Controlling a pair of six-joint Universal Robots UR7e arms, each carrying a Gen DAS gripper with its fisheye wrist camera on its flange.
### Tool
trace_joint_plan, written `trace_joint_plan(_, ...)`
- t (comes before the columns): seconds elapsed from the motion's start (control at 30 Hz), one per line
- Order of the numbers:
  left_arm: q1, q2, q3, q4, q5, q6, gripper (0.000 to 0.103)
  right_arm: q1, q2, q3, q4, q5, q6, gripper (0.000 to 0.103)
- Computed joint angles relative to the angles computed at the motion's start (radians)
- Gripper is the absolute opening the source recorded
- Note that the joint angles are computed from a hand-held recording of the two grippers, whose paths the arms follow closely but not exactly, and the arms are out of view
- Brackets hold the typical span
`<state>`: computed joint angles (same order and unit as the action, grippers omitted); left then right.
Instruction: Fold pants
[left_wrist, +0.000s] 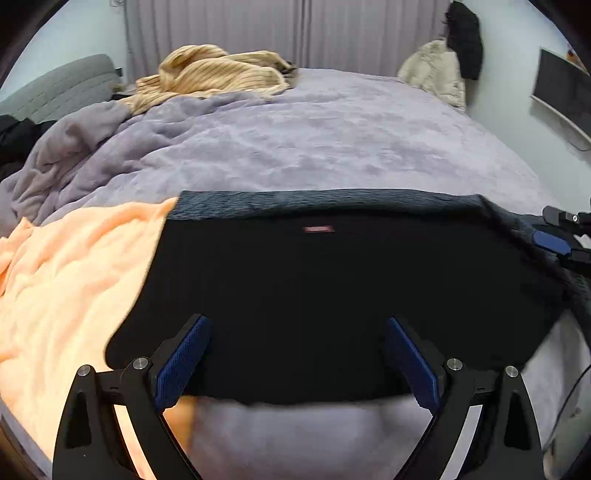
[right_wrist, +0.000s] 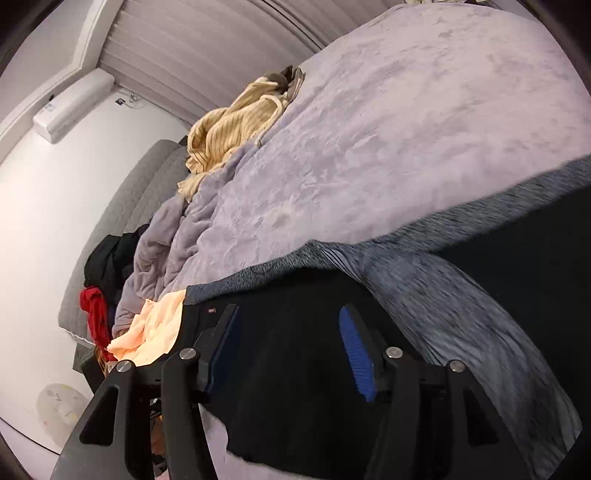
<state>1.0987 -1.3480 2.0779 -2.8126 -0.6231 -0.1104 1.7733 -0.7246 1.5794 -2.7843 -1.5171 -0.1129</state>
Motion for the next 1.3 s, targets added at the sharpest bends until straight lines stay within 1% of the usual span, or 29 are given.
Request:
trace_joint_plan(0.07,-0.035,0.002,-0.002,0.027,-0.116,-0.003,0.096,-0.021,-0.091,0.108,-0.055,0.000,-0.005,0.059)
trace_joint_plan(0.1,-0.051,0.013,-0.008,0.036,-0.164,-0.002,0.096,-0.036,-0.156,0.180,-0.096,-0.005,-0.007,0.059)
trace_joint_plan(0.13,-0.071,0.039,-0.020,0.037,-0.224,0.004,0.096,-0.051,-0.211,0.235,-0.123,-0.013,-0.008,0.059)
trace_joint_plan(0.2,-0.097,0.094,-0.046,0.035,-0.312,0.012,0.096,-0.087,-0.324,0.341,-0.171,-0.025,-0.005,0.059)
trace_joint_plan(0.27,-0.124,0.178,-0.090,0.046,-0.401,0.007,0.096,-0.125,-0.431,0.433,-0.215,-0.037,-0.001,0.059)
trace_joint_plan(0.37,-0.158,0.317,-0.163,0.049,-0.501,0.022,0.096,-0.188,-0.579,0.553,-0.243,-0.070,0.001,0.060)
trace_joint_plan(0.4,-0.166,0.357,-0.183,0.055,-0.520,0.017,0.096,-0.214,-0.622,0.587,-0.242,-0.070,0.003,0.060)
trace_joint_plan(0.5,-0.170,0.456,-0.256,0.100,-0.574,-0.032,0.096,-0.307,-0.741,0.689,-0.223,-0.060,0.006,0.061)
trace_joint_plan(0.53,-0.169,0.480,-0.277,0.117,-0.596,-0.052,0.096,-0.331,-0.759,0.712,-0.226,-0.055,0.007,0.061)
trace_joint_plan(0.57,-0.169,0.496,-0.289,0.125,-0.610,-0.062,0.096,-0.367,-0.784,0.740,-0.219,-0.032,0.005,0.061)
trace_joint_plan(0.6,-0.168,0.503,-0.291,0.126,-0.621,-0.065,0.096,-0.395,-0.798,0.757,-0.208,-0.006,0.006,0.061)
trace_joint_plan(0.67,-0.176,0.522,-0.298,0.119,-0.617,-0.064,0.096,-0.444,-0.807,0.778,-0.191,0.064,0.000,0.061)
trace_joint_plan(0.73,-0.178,0.531,-0.305,0.112,-0.621,-0.067,0.096,-0.494,-0.797,0.786,-0.171,0.160,-0.021,0.061)
trace_joint_plan(0.77,-0.176,0.536,-0.312,0.108,-0.633,-0.073,0.096,-0.522,-0.782,0.781,-0.157,0.226,-0.040,0.061)
trace_joint_plan(0.8,-0.170,0.538,-0.317,0.104,-0.645,-0.078,0.096,-0.538,-0.760,0.770,-0.143,0.274,-0.050,0.061)
trace_joint_plan(0.87,-0.163,0.556,-0.335,0.097,-0.667,-0.089,0.096,-0.561,-0.719,0.760,-0.156,0.296,-0.016,0.061)
trace_joint_plan(0.9,-0.161,0.565,-0.345,0.097,-0.670,-0.099,0.096,-0.583,-0.704,0.764,-0.162,0.341,0.001,0.056)
trace_joint_plan(0.93,-0.160,0.570,-0.350,0.092,-0.671,-0.105,0.096,-0.600,-0.700,0.771,-0.171,0.369,0.009,0.043)
trace_joint_plan(1.0,-0.163,0.577,-0.368,0.103,-0.683,-0.114,0.096,-0.612,-0.708,0.776,-0.161,0.402,0.007,0.021)
trace_joint_plan(1.03,-0.167,0.581,-0.382,0.107,-0.689,-0.113,0.096,-0.628,-0.721,0.784,-0.143,0.453,-0.003,0.016)
trace_joint_plan(1.07,-0.173,0.582,-0.392,0.100,-0.693,-0.104,0.096,-0.641,-0.733,0.788,-0.124,0.524,-0.016,0.015)
trace_joint_plan(1.1,-0.179,0.588,-0.409,0.094,-0.693,-0.091,0.096,-0.640,-0.747,0.786,-0.115,0.561,-0.029,0.015)
trace_joint_plan(1.13,-0.184,0.595,-0.431,0.091,-0.692,-0.073,0.096,-0.630,-0.756,0.781,-0.117,0.574,-0.034,0.014)
trace_joint_plan(1.2,-0.192,0.614,-0.473,0.084,-0.682,-0.042,0.096,-0.592,-0.751,0.730,-0.114,0.593,-0.033,0.014)
trace_joint_plan(1.27,-0.197,0.655,-0.550,0.096,-0.656,0.001,0.096,-0.552,-0.721,0.663,-0.117,0.605,-0.017,0.014)
trace_joint_plan(1.3,-0.198,0.678,-0.597,0.111,-0.639,0.023,0.096,-0.527,-0.701,0.616,-0.116,0.597,-0.007,0.014)
